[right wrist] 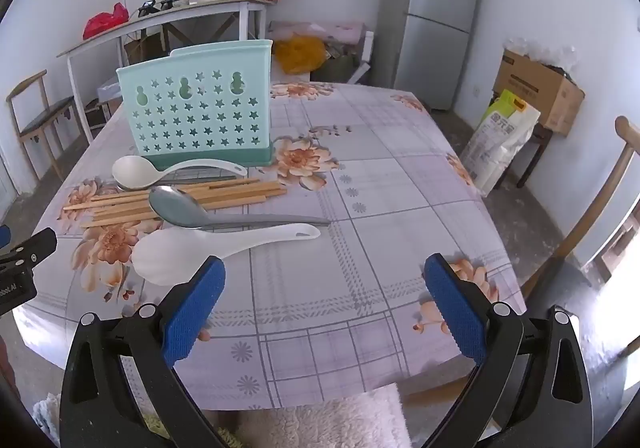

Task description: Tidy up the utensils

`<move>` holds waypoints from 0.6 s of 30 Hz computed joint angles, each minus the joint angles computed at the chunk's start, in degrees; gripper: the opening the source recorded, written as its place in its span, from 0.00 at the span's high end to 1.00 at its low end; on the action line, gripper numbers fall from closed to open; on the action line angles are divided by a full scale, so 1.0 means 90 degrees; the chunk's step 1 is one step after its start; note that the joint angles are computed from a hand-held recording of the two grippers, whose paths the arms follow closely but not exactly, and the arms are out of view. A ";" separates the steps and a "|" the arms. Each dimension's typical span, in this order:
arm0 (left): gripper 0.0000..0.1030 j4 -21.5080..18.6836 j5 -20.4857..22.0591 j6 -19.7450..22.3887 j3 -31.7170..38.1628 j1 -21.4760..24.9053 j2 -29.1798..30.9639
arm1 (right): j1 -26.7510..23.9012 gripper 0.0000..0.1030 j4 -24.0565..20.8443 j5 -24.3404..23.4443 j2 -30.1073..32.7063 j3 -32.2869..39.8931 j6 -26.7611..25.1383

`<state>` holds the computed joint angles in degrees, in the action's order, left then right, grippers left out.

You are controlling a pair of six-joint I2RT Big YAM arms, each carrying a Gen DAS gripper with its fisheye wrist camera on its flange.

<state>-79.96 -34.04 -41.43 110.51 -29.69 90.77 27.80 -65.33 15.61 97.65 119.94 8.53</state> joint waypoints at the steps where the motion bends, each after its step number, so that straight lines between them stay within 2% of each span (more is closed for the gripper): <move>1: 0.05 -0.0100 0.0010 -0.0005 0.0058 0.0001 0.0037 | 0.0002 0.08 0.0052 0.0018 -0.0019 -0.0038 -0.0017; 18: 0.05 -0.0167 -0.0010 -0.0031 0.0091 0.0000 0.0057 | 0.0009 0.08 0.0035 0.0030 -0.0035 -0.0040 -0.0015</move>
<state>-81.46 -34.14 -41.70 111.33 -29.69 91.29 27.88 -65.01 15.88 97.34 119.58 8.39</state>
